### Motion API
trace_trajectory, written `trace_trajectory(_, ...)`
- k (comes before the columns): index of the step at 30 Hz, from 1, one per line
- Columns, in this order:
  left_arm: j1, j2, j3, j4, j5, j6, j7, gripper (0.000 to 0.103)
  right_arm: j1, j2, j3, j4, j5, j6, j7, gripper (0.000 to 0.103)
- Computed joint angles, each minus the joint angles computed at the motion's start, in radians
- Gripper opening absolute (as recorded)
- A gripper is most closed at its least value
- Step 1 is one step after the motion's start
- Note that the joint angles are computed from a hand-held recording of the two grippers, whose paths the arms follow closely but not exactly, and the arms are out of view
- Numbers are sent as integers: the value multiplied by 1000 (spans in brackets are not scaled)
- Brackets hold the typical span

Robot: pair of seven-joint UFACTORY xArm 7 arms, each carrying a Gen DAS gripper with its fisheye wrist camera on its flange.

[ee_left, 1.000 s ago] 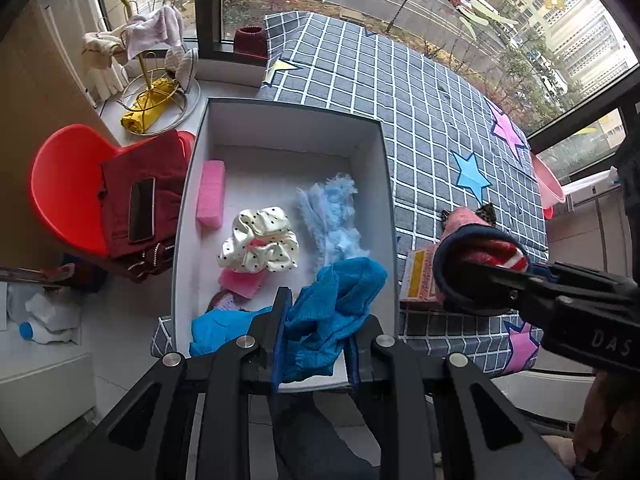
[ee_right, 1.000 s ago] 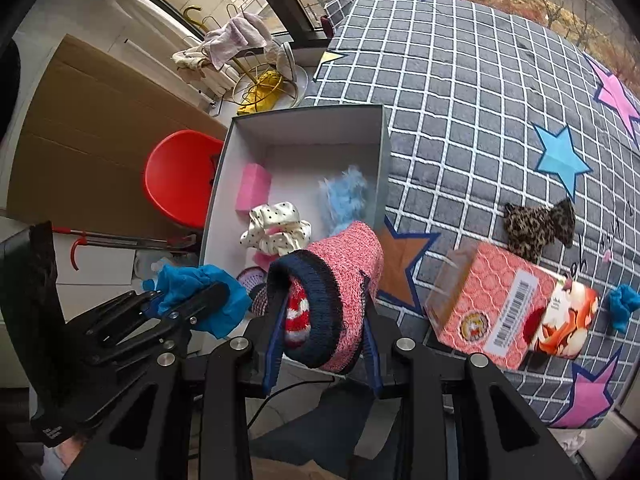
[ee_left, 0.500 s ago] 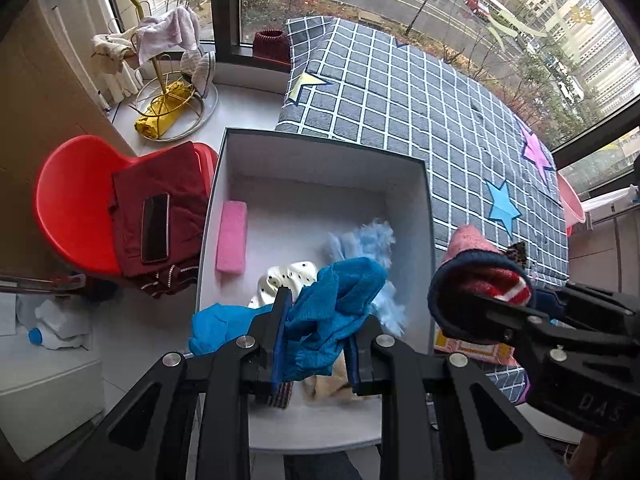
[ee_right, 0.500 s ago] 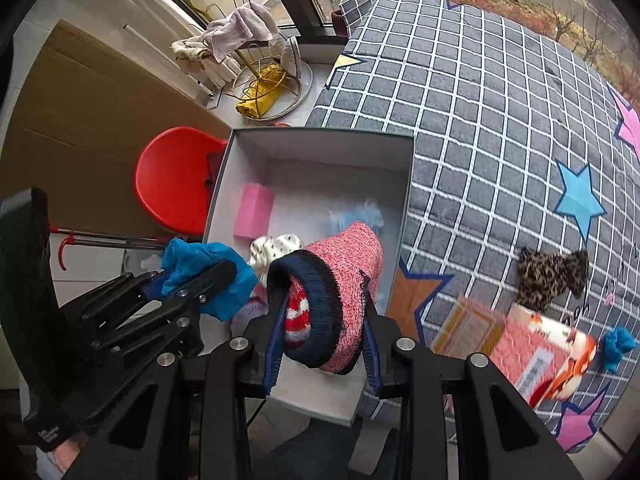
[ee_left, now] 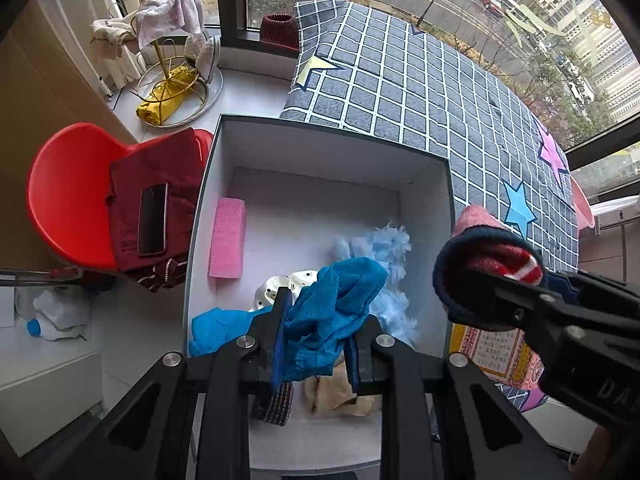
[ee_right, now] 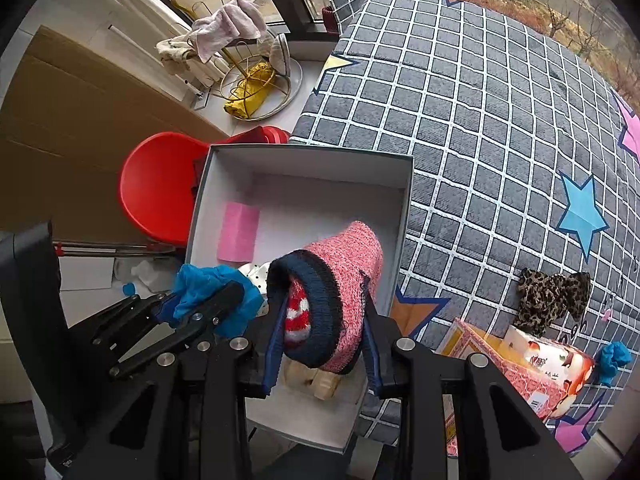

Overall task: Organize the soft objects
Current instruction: 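Lower the blue cloth and pink knit sock into the box and open both tools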

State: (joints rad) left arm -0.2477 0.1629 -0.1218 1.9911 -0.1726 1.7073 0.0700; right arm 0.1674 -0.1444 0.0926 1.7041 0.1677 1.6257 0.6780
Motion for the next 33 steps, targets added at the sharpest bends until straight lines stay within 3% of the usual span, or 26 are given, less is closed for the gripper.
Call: trace_trajectory(33,-18,111,-3,124,5,49,-24,26,-22,21,-18,-32,20,-20,-5,35)
